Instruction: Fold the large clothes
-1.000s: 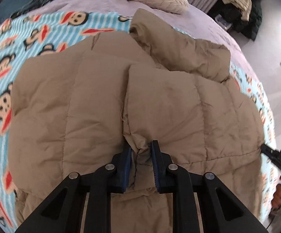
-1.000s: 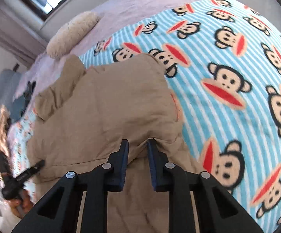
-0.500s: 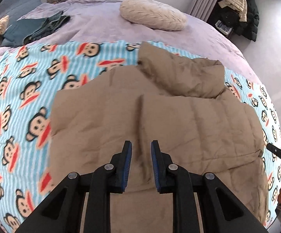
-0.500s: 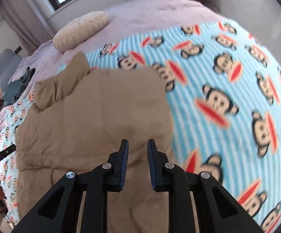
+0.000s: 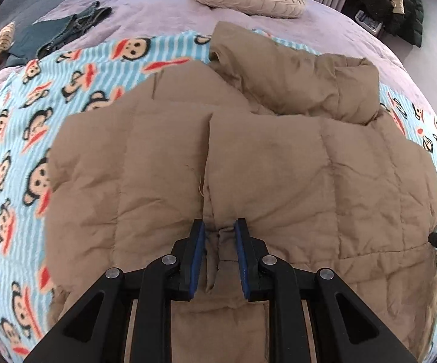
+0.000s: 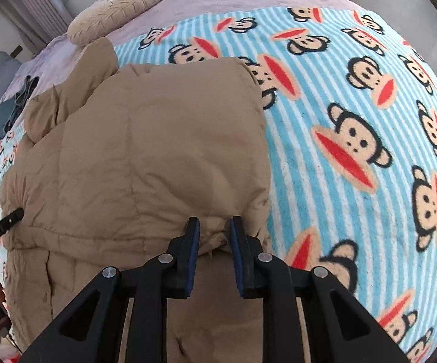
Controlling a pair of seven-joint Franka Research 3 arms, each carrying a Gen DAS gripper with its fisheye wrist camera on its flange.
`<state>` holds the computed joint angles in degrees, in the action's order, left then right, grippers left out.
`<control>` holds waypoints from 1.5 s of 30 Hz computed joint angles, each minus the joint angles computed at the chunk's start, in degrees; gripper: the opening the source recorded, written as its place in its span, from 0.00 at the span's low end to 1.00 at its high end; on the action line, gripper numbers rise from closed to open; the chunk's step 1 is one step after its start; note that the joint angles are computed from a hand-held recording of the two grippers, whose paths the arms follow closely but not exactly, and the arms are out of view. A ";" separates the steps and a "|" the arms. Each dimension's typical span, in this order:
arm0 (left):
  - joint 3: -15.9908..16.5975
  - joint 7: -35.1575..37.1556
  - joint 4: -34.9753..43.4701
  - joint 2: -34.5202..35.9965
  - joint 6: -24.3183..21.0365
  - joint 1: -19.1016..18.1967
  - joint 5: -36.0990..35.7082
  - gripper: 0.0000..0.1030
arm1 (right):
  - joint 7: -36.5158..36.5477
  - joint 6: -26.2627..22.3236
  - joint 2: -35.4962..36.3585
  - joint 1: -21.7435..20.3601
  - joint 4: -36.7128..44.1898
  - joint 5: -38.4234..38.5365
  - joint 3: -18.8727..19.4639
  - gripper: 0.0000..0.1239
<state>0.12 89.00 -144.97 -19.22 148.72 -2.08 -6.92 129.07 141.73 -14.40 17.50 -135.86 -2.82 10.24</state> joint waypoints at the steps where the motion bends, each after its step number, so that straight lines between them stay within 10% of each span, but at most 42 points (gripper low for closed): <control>1: -0.46 -0.84 -0.31 -1.23 -0.62 0.32 0.64 0.22 | -0.02 -0.45 -0.41 0.18 -0.06 0.29 0.02 0.26; 12: -2.15 -8.43 -6.30 -12.96 -6.98 -0.13 6.39 0.23 | -3.25 -5.14 -6.27 1.14 -2.57 2.06 0.68 0.35; 15: -3.21 -11.92 -8.90 -17.14 -8.22 -0.13 7.99 0.85 | -4.75 -5.86 -8.08 1.47 -3.67 3.29 0.65 0.36; 28: -2.98 -16.91 -15.36 -32.98 -20.66 -4.94 10.76 0.92 | -6.36 -8.07 -20.43 3.48 -12.56 13.70 0.53 0.50; 45: 1.69 -9.67 -22.22 -51.60 -35.03 -2.20 12.33 1.00 | 14.97 -5.98 -42.15 10.36 -26.59 25.59 6.83 0.69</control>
